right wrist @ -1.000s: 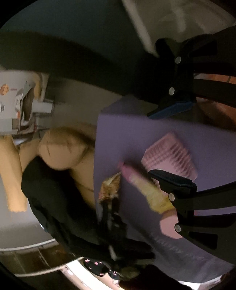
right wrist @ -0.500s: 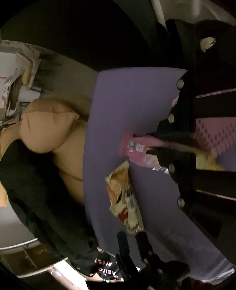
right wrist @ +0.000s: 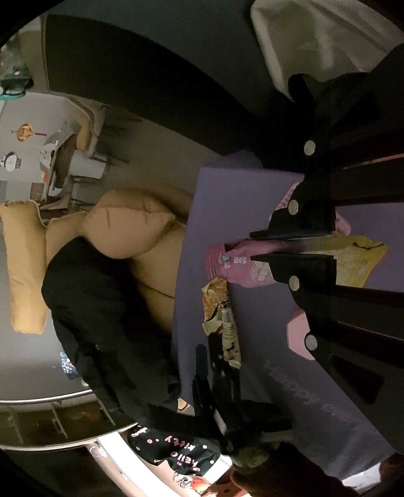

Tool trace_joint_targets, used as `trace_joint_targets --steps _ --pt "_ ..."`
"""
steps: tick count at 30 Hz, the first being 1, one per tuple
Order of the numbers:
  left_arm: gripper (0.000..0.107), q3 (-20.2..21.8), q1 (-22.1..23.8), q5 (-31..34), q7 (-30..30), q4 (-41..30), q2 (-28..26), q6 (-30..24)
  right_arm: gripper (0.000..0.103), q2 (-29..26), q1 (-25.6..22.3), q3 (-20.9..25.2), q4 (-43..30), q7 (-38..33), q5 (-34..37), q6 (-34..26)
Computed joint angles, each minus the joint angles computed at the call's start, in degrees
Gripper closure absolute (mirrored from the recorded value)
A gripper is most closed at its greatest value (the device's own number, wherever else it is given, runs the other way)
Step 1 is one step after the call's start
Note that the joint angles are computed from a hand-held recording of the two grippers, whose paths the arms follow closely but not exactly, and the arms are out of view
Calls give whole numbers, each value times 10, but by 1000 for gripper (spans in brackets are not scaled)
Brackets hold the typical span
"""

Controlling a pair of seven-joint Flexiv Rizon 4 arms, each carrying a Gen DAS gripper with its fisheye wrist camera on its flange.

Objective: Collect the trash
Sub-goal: 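Grasp the white snack wrapper with the left tool while the right tool grasps the pink chip bag, then carry both wrappers over the trash bin and open both tools to drop them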

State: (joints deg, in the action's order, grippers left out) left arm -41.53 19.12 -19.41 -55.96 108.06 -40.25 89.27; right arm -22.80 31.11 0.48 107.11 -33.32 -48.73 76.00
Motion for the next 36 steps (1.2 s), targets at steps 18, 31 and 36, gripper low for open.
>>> trace_joint_targets --steps 18,31,36 --pt "103 -13 2 24 -196 166 150 137 94 70 -44 -37 93 222 -255 100" --pt "103 -89 35 116 -312 173 208 144 94 150 -154 28 154 285 -321 50" --pt "103 -89 23 154 -337 153 193 133 94 183 -197 39 177 308 -348 46"
